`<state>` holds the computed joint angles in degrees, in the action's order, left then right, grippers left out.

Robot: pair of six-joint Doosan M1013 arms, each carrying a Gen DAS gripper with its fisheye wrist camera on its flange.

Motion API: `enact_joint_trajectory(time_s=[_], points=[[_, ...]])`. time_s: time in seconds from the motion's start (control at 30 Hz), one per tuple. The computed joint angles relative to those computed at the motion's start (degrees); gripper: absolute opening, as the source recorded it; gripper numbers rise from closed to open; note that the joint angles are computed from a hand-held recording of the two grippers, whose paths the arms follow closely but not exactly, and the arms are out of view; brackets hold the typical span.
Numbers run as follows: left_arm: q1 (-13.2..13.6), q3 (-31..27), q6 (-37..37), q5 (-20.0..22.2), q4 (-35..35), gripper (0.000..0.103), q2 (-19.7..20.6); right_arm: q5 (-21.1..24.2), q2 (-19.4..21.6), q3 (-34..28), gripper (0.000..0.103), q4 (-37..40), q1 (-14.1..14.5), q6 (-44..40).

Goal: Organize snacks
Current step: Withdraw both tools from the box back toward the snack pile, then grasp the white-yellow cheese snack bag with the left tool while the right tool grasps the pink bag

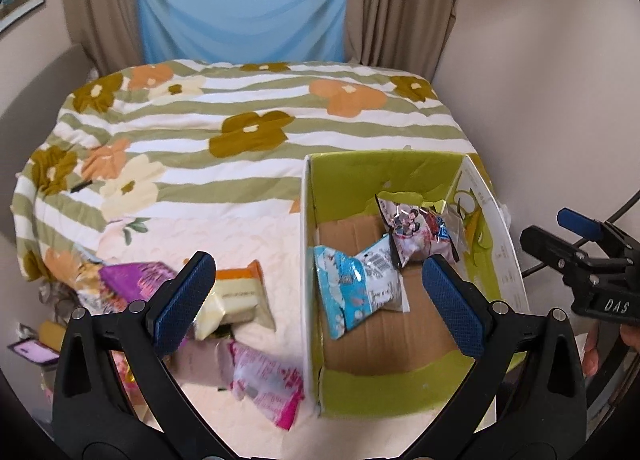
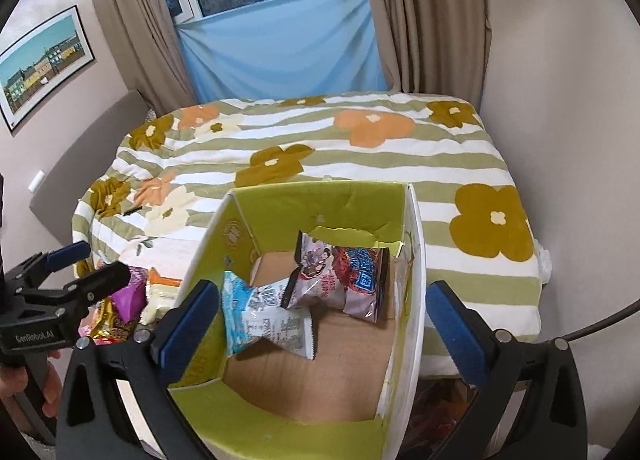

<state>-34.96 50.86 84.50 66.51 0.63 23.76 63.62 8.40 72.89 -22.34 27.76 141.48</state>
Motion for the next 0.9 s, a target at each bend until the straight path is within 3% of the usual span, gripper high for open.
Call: enact_joint_trajectory(time_s=[0.37, 0.57, 0.9], points=[[2.96, 11.08, 0.28, -5.95, -0.26, 0.102, -8.57, 1.28, -0.31, -1.22, 0.103, -6.63, 6.11, 5.67], [7.35, 16.06, 2.21, -6.46, -1.47, 0.102, -12.8, 0.38, 2.16, -4.11, 0.103, -8.64, 10.16, 9.03], [16.96, 22.94, 1.79, -5.35, -1.71, 0.102, -17.15, -4.2, 10.33, -12.81, 0.103, -1.21, 13.78, 1.79]])
